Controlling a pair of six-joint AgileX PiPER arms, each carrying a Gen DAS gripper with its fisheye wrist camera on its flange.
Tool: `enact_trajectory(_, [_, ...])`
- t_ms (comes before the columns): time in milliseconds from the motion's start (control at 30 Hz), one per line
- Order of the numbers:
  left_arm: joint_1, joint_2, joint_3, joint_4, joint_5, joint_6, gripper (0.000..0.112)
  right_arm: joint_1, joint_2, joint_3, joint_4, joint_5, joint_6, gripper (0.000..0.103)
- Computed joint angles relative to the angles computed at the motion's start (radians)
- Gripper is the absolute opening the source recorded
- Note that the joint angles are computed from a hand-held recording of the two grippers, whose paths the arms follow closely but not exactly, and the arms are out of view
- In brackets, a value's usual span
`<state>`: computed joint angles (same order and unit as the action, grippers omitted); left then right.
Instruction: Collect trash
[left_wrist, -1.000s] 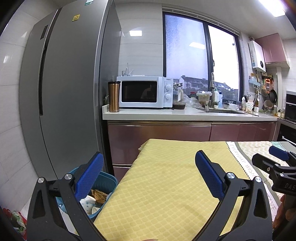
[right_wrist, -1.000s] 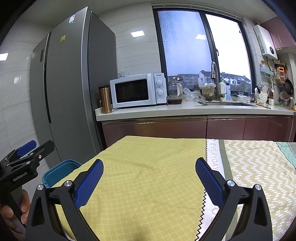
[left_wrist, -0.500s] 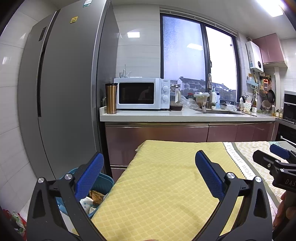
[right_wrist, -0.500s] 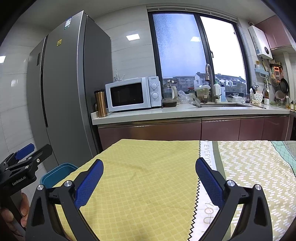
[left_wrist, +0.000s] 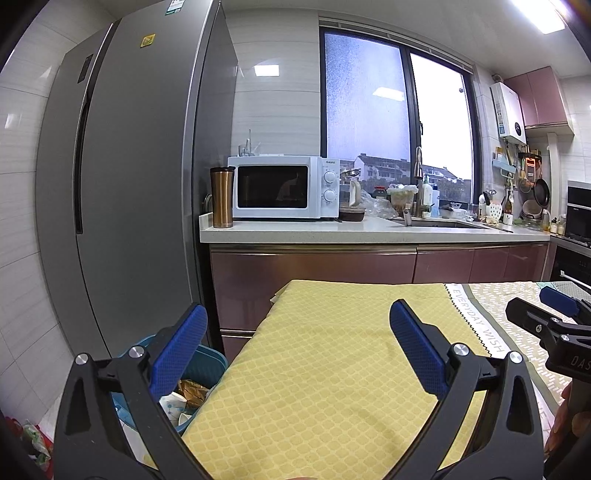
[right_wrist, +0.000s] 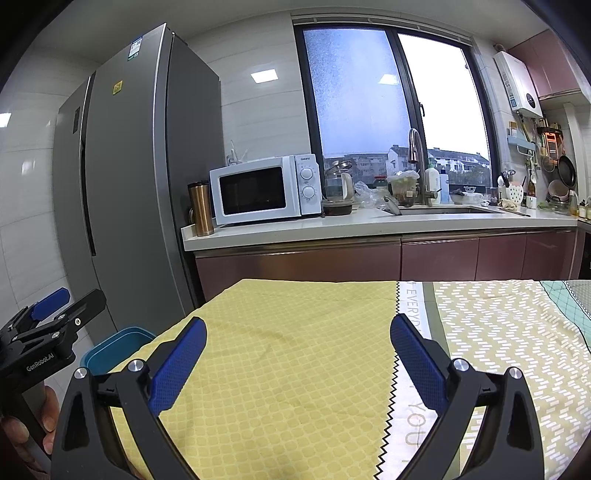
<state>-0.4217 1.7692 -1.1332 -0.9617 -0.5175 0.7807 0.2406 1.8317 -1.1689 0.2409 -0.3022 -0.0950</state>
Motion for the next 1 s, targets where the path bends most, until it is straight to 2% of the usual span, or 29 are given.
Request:
enact_trajectory(667, [-0.001, 0.001, -0.002, 0.002, -0.006, -0.004, 0.097, 0.002, -0.001, -0.001, 0.004, 0.001, 0.002, 0.096])
enact_trajectory(1000, [-0.002, 0.003, -0.001, 0.005, -0.008, -0.006, 0.097, 0.013, -0.004, 0.001, 0.055, -0.001, -0.042, 0.096])
